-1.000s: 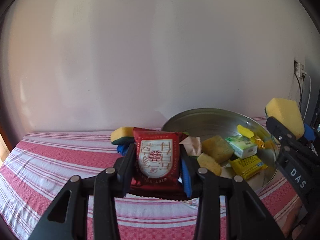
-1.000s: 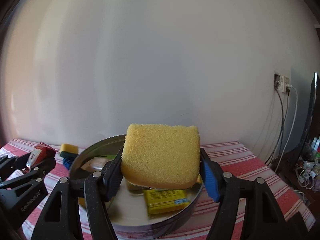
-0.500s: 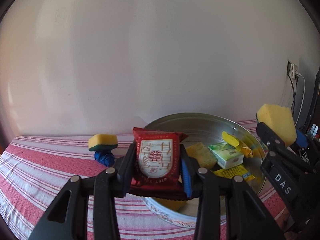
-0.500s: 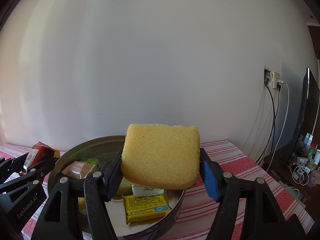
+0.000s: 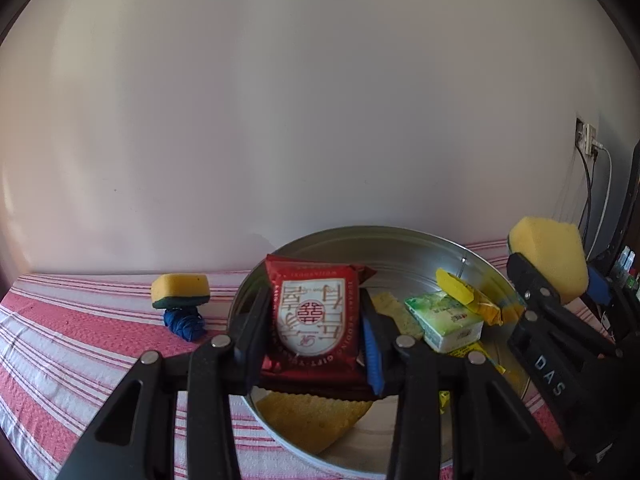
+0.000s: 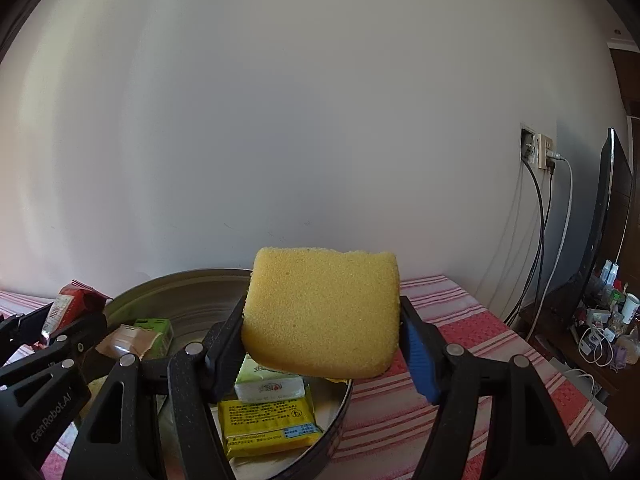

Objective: Organize objects
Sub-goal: 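Lift and carry the red packet and yellow sponge over the tin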

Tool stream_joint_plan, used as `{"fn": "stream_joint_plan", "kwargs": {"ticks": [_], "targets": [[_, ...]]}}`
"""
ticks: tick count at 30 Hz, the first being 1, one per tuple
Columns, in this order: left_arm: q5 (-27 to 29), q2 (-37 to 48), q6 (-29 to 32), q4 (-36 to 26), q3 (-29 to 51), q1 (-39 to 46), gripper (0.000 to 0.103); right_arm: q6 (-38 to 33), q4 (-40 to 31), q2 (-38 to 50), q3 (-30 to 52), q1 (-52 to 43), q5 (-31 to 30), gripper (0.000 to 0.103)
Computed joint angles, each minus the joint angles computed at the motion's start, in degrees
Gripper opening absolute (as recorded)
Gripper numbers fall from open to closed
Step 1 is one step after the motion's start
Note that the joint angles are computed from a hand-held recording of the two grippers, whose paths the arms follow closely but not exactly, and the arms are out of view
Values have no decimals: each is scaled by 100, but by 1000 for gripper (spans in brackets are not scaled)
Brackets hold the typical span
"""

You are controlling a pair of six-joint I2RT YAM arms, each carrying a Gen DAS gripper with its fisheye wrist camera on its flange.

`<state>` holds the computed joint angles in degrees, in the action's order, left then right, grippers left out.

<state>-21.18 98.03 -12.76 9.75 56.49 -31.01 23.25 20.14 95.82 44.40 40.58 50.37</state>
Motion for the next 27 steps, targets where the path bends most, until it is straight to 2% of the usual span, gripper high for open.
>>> {"fn": "stream_joint_plan", "kwargs": {"ticks": [13,27], "targets": [[-19,510,-20,-281,472,40,39,145,-337,399,343,-490,-864,71],[21,869,-96,-554,721,193,39,-43,-498,784,642,-441,-1188,71]]}}
